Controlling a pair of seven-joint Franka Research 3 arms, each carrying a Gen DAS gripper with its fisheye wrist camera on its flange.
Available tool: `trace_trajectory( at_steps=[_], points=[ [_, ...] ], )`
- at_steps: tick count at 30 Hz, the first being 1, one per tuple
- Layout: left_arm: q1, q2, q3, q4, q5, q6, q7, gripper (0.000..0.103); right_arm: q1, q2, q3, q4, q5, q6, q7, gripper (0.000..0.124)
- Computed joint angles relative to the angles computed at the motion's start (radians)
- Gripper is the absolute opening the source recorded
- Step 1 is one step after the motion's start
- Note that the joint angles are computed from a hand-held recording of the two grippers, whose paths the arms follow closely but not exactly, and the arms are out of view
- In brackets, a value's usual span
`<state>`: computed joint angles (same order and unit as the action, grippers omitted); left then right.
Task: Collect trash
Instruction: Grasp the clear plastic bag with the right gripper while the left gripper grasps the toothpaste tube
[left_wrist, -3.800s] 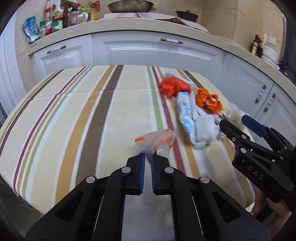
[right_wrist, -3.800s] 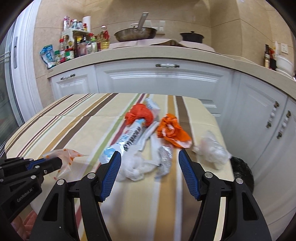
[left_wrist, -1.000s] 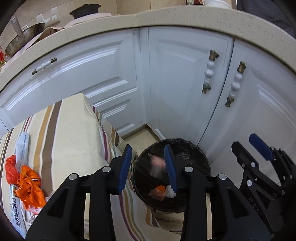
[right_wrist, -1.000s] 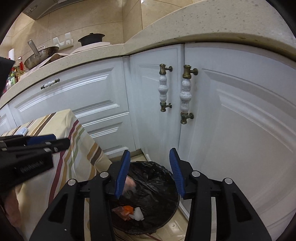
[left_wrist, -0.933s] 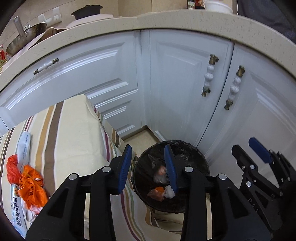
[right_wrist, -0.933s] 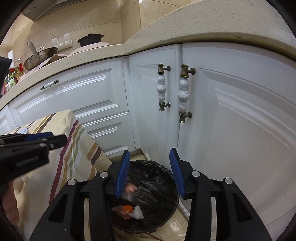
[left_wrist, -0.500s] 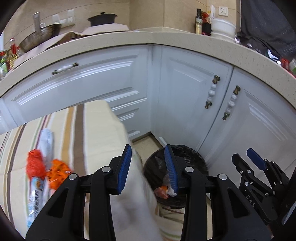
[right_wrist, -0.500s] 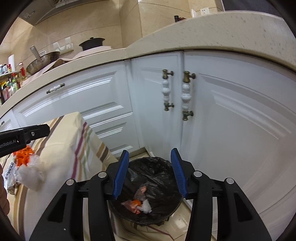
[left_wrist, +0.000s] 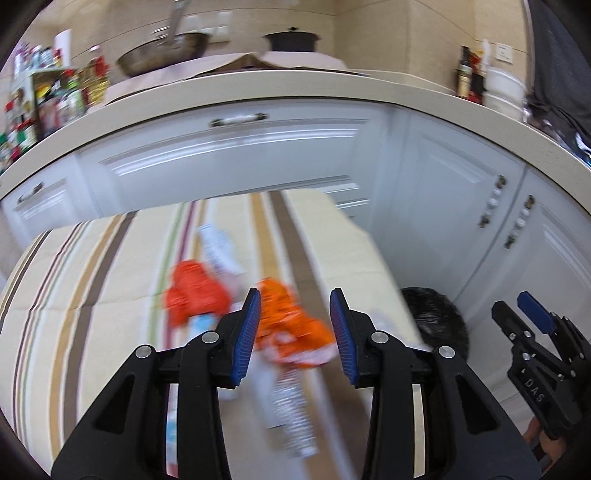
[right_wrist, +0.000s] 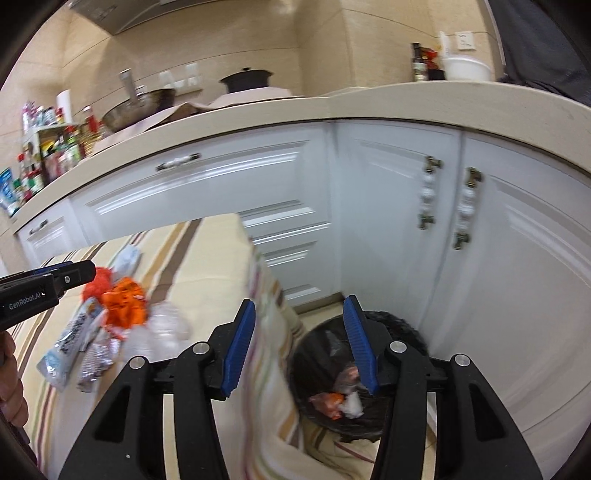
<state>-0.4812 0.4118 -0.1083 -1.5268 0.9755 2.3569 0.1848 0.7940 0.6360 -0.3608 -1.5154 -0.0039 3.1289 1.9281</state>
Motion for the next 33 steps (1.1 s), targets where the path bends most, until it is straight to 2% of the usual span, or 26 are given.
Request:
trace_trajectory(
  at_steps=[1, 5, 9, 12, 17, 21, 25, 29, 31, 33],
  points=[
    [0.001, -0.023, 0.005, -0.033, 0.006, -0.003, -0.02, 0.045, -0.001, 0.001, 0.01, 0.006, -0.001, -0.005, -0.005, 0.05],
    [0.031, -0.123, 0.0, -0.168, 0.034, -0.019, -0.095, 0.045, -0.004, 0.015, 0.057, 0.05, -0.016, -0.028, -0.031, 0.05],
    [0.075, -0.2, -0.027, -0.272, 0.049, -0.037, -0.139, 0.045, -0.026, 0.034, 0.127, 0.102, -0.029, -0.053, -0.072, 0.051],
    [0.11, -0.251, -0.046, -0.341, 0.047, -0.044, -0.167, 0.045, -0.027, 0.052, 0.153, 0.138, -0.041, -0.079, -0.094, 0.053],
    [0.16, -0.311, -0.071, -0.43, 0.031, -0.041, -0.199, 0.045, -0.009, 0.085, 0.148, 0.2, -0.08, -0.15, -0.086, 0.055],
    [0.189, -0.335, -0.084, -0.472, 0.016, -0.024, -0.208, 0.045, -0.012, 0.1, 0.144, 0.238, -0.114, -0.219, -0.032, 0.055],
    [0.206, -0.348, -0.092, -0.499, 0.009, -0.002, -0.216, 0.045, -0.048, 0.111, 0.187, 0.274, -0.136, -0.291, -0.012, 0.055],
    [0.214, -0.343, -0.097, -0.499, 0.001, 0.025, -0.216, 0.047, -0.095, 0.137, 0.255, 0.333, -0.135, -0.37, -0.045, 0.055],
    [0.213, -0.338, -0.099, -0.495, -0.001, 0.039, -0.213, 0.049, -0.113, 0.152, 0.284, 0.363, -0.127, -0.407, -0.068, 0.046],
    [0.21, -0.333, -0.101, -0.49, 0.0, 0.05, -0.21, 0.052, -0.121, 0.156, 0.296, 0.372, -0.122, -0.418, -0.079, 0.045]
  ],
)
